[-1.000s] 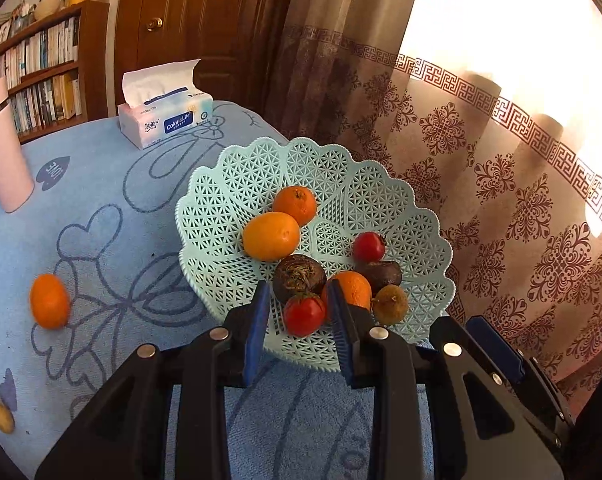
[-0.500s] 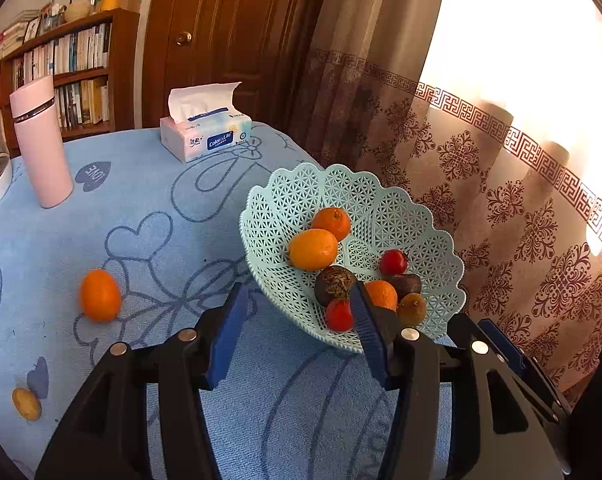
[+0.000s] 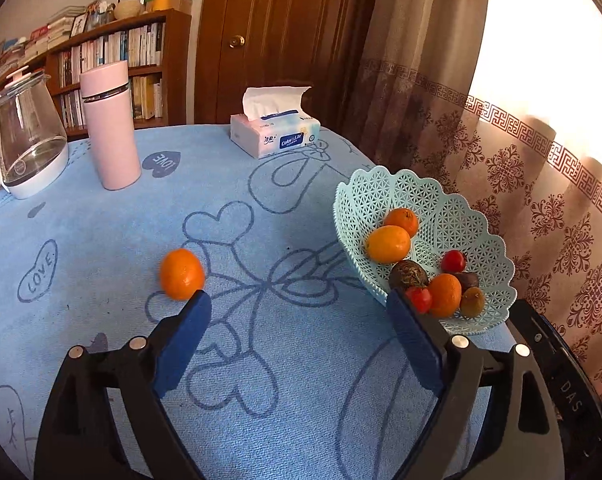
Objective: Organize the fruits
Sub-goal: 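Move the left gripper back to the brown kiwi on the table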
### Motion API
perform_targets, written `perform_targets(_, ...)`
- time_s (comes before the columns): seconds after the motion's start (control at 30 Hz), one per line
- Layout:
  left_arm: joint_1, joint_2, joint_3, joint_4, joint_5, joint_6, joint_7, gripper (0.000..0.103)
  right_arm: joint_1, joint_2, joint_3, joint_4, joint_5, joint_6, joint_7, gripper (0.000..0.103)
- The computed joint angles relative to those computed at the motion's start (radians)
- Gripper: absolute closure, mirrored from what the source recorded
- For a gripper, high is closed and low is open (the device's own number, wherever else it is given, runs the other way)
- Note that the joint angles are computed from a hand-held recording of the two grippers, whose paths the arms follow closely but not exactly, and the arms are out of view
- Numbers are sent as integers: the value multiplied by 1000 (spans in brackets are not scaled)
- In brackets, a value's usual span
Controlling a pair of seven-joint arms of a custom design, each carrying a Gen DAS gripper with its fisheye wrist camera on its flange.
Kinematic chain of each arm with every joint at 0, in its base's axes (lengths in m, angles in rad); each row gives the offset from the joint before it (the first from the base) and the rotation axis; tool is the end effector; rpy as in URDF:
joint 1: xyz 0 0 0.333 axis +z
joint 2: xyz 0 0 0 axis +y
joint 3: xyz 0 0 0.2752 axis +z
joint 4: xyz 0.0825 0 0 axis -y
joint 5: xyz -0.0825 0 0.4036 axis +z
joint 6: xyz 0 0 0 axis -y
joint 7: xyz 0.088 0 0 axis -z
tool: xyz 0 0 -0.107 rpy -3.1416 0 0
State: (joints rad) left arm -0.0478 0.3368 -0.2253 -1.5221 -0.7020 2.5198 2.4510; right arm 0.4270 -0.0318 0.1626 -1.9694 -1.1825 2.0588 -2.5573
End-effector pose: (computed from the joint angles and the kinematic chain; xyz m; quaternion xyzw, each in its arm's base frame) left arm 0.6931 -0.1659 0.5021 -0.3915 0.8112 -0.4164 0.1237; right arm 0.5193 0.2889 0.4783 -0.2334 0.8268 -0.3967 0.3233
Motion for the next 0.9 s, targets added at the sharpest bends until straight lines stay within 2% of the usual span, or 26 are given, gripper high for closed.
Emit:
perform_targets(0.07,-4,-8,10,-21,19,33,-9,13,0,0,0,0,-1,1,-1,36)
perform_targets(0.27,12,-20,17,-42,16,59,-6,13,0,0,0,-1,-2,0,1,34)
perform_targets(0.33,17,-23,21,-45,16,63,-13,13,1,-1,1,-2,-6,-3,5,29)
perform_targets(0.5,28,-23,34,-51,28,75,-41,13,1,-2,0,-3,-10,-2,7,26)
perform_targets(0.6,35,-23,41,-54,39,86,-59,13,1,-5,1,-8,-18,5,14,19)
perform_targets(0.73,46,-25,49,-65,48,116,-74,8,-5,-14,-2,-22,-42,56,20,18)
perform_targets(0.9,63,-30,63,-83,65,157,-87,8,-14,-20,-1,-31,-56,105,30,18)
